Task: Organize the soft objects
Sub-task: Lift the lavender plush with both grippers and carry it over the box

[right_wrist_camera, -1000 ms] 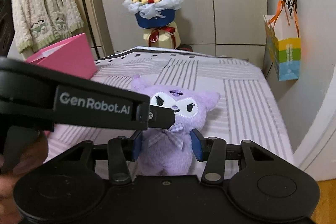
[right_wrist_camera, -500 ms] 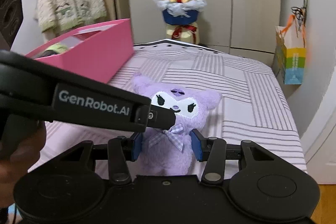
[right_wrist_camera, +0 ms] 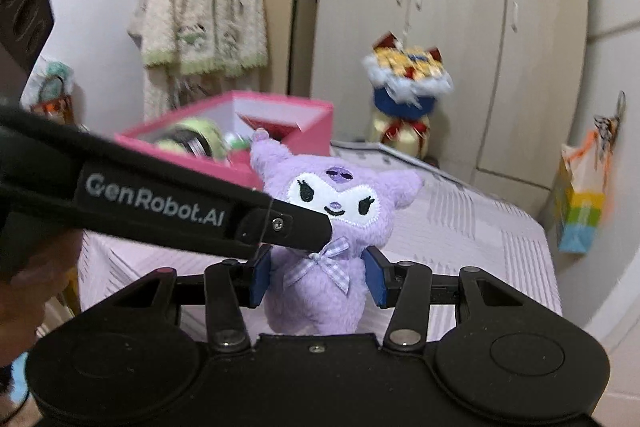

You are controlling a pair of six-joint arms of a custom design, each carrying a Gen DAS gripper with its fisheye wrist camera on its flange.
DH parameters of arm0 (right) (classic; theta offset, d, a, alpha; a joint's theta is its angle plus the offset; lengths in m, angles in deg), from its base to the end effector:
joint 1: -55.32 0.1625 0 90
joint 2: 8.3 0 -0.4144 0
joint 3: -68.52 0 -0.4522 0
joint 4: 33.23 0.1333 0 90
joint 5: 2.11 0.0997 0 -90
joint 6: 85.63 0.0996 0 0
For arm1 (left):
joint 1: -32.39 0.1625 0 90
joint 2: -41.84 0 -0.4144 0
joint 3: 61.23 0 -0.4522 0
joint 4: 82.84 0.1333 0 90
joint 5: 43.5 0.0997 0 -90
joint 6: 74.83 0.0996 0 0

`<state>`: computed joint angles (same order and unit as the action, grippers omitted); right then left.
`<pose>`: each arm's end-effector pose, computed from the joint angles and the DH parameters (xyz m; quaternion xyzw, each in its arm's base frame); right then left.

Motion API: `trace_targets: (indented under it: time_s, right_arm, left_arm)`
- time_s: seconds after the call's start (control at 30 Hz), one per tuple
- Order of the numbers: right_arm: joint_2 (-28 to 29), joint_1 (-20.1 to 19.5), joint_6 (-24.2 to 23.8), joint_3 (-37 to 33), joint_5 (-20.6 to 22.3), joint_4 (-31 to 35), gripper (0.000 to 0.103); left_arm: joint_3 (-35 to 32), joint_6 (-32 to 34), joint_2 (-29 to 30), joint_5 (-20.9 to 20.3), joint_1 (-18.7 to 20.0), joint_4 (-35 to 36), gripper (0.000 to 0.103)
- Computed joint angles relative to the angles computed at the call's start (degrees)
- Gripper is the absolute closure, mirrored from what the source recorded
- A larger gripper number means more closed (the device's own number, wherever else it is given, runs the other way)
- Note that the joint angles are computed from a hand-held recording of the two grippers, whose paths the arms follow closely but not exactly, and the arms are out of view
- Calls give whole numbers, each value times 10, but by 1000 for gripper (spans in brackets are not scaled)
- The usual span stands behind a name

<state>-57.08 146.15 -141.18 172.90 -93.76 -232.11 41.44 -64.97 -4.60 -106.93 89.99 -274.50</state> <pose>0.1401 -0.6660 0.1215 0.4165 -0.7908 0.3923 0.2175 -0.2090 -0.6613 0.0954 0.2409 0.8694 -0.4100 0.1344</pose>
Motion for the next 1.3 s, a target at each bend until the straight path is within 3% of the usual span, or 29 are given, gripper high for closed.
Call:
trace_targets:
  time_s: [0.33,0.57,0.7,0.87,1.1,1.3]
  right_arm:
    - [51,27,6,-85,44,61,49]
    - [104,43,32,-192,58,172,49]
    - [139,53,36,-254,64,201,49]
    - [193,68,35,-351,42,246,49]
    - [275,73,70,-511,-10,394,49]
    - [294,69,91,-543,-46,464,45]
  left_arm:
    - [-24,35,-18,24,14,-28,70]
    - [-69,52,-9,40,39,-33,70]
    - [-117,51,-1,32,54,-7,70]
    - [-196,30,19,13,76,58,70]
    - [-297,-46,60,18,110,179,70]
    - [-311,-92,73,12,129,227,69]
